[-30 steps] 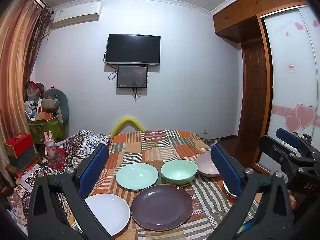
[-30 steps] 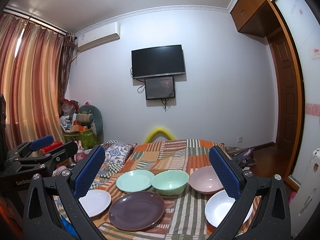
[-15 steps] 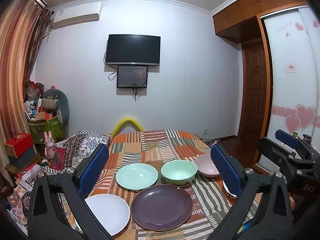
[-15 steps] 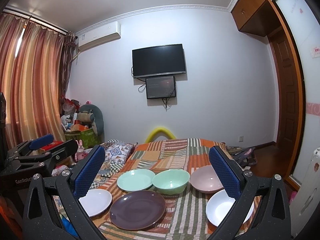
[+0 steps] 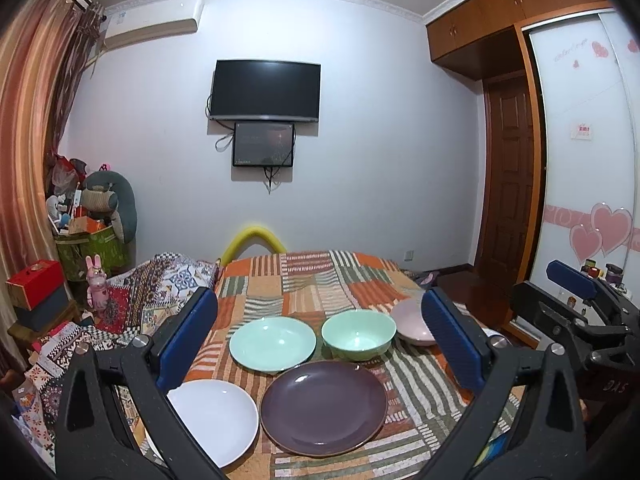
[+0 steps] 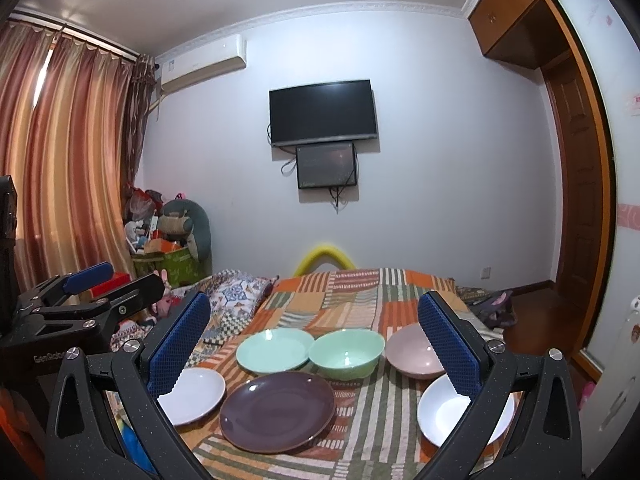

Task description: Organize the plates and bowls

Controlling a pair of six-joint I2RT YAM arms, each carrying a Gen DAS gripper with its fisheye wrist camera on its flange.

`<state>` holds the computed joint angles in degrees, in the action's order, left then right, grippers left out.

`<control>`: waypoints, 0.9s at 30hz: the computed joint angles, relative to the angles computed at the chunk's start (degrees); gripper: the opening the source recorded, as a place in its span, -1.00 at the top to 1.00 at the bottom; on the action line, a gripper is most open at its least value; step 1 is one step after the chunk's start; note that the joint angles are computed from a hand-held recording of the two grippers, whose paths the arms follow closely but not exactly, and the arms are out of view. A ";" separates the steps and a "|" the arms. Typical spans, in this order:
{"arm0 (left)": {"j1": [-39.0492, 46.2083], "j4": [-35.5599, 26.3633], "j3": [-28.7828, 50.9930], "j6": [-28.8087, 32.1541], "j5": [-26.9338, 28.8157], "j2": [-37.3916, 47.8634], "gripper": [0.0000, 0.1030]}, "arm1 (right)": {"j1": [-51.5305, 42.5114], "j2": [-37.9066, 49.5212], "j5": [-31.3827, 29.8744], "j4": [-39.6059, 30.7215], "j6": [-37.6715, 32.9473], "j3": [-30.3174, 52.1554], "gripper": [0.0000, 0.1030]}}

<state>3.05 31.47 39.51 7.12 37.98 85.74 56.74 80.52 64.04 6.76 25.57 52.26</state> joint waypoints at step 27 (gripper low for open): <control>-1.94 -21.94 30.85 11.68 -8.45 35.77 0.19 | -16.71 13.92 -30.28 -11.38 13.26 3.67 -0.28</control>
<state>1.12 9.53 70.37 18.80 29.53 121.51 40.02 94.43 33.77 -4.62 38.83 55.93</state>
